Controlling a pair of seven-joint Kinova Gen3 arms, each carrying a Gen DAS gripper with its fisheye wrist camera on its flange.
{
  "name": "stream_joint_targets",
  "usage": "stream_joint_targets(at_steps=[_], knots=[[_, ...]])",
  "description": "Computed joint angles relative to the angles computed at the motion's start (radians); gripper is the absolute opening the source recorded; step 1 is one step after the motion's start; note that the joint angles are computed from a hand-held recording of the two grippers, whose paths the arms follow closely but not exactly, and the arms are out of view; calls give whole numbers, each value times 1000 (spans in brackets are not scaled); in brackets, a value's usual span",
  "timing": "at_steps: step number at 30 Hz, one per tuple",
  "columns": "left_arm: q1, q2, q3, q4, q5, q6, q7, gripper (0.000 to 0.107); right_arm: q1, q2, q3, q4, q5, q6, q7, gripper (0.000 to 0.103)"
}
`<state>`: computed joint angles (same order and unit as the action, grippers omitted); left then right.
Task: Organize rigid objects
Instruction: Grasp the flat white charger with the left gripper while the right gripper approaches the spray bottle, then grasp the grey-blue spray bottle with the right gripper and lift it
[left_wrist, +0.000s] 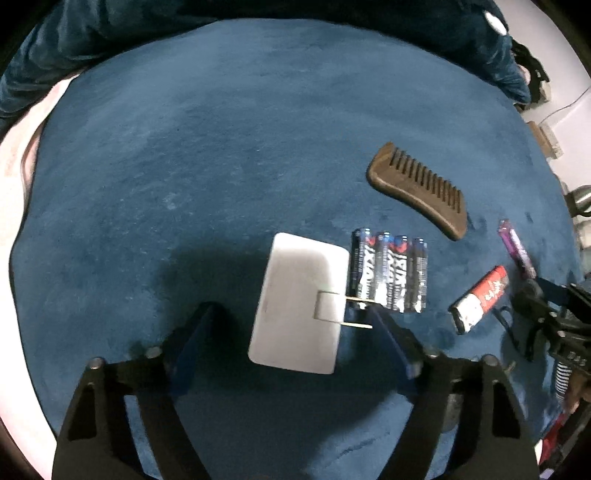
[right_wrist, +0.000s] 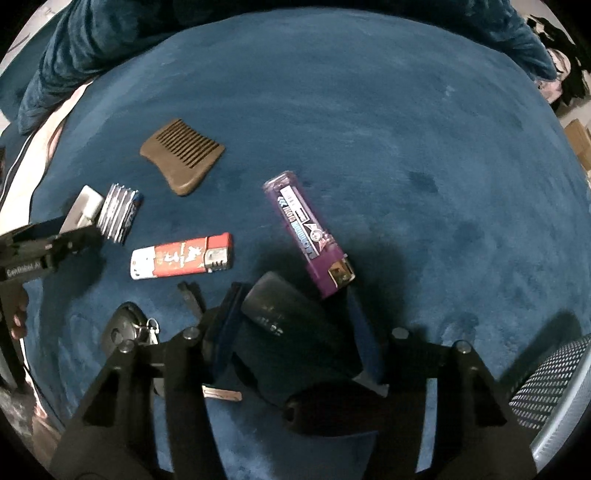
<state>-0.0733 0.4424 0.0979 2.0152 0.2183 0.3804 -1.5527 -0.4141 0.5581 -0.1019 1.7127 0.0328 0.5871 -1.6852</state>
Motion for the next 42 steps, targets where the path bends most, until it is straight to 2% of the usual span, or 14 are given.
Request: stream_joint_targets(at_steps=[1, 7, 10, 12, 14, 17, 19, 20, 22, 26, 30, 35, 37, 42], knots=[[-27, -4, 23, 8, 13, -3, -22, 64, 3, 1, -1, 2, 1, -1, 5, 57], [-30, -61, 11, 76, 18, 3, -40, 63, 11, -3, -5, 17, -12, -10, 5, 56], [8, -108, -25, 115, -7, 1, -8, 63, 35, 5, -29, -4, -39, 10, 33, 57], [26, -113, -35, 119, -28, -11, 0, 64, 34, 3, -28, -3, -40, 12, 45, 57], [36, -80, -42, 85, -45, 9, 9, 73, 25, 16, -18, -22, -41, 27, 37, 58], [27, -35, -33, 70, -43, 1, 6, 76, 20, 41, -11, -48, -46, 46, 25, 59], [-11, -47, -10, 91, -16, -21, -9, 70, 24, 43, -13, -51, -50, 46, 24, 57], [-37, -58, 3, 99, -2, -20, -26, 61, 25, 37, -14, -45, -50, 39, 27, 57], [-59, -75, 9, 97, 14, 0, -43, 61, 28, 31, -21, -37, -54, 22, 33, 57], [-13, -115, -25, 121, -6, 0, -19, 61, 74, -19, -49, 27, -94, -30, 65, 56], [-51, -158, -3, 151, 37, -6, -57, 61, 105, -61, -77, 77, -144, -56, 93, 56], [-4, -251, -15, 212, 47, 0, -40, 61, 117, -133, -105, 163, -197, -101, 122, 55], [40, -286, -26, 227, 29, 9, 7, 61, 120, -148, -117, 177, -220, -103, 135, 36], [135, -334, -34, 267, -17, 5, 120, 61, 113, -198, -126, 231, -254, -112, 160, 36]])
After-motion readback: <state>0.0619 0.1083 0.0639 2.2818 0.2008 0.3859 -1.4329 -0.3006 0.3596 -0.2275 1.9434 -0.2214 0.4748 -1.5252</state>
